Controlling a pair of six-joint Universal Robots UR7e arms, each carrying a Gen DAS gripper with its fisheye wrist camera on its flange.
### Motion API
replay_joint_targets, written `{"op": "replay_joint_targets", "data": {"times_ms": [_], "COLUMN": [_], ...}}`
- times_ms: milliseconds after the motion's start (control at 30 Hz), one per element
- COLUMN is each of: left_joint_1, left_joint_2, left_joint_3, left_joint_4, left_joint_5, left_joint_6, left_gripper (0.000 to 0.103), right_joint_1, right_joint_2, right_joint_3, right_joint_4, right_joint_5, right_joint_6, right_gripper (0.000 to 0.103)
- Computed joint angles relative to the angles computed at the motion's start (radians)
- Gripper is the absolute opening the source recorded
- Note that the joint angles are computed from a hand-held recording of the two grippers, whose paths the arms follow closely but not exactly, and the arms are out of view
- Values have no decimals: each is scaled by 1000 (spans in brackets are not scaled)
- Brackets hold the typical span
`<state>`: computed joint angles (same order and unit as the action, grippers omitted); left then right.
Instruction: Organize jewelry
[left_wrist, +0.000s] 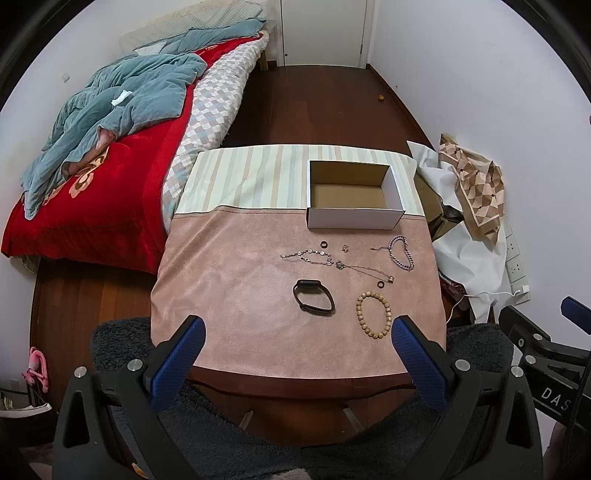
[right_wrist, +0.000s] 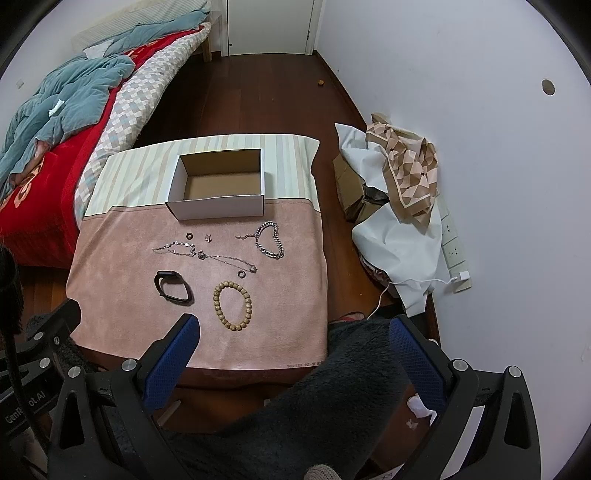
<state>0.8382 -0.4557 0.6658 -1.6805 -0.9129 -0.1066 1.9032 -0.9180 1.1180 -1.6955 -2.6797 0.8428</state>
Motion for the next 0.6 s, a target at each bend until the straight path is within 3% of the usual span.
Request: {"op": "replay_joint_targets", "data": {"times_ms": [600], "left_joint_1": [-11], "left_joint_2": [-6], "left_joint_3": [-7], "left_joint_4": [16], "left_joint_5": [0], "left_joint_6": [-12], "left_gripper": [103], "right_joint_1": [5], "right_joint_2": [1], "right_joint_3": [-3], "right_joint_4": [10], "right_joint_5": [-4], "right_joint_6": [10], "right_gripper": [103]}}
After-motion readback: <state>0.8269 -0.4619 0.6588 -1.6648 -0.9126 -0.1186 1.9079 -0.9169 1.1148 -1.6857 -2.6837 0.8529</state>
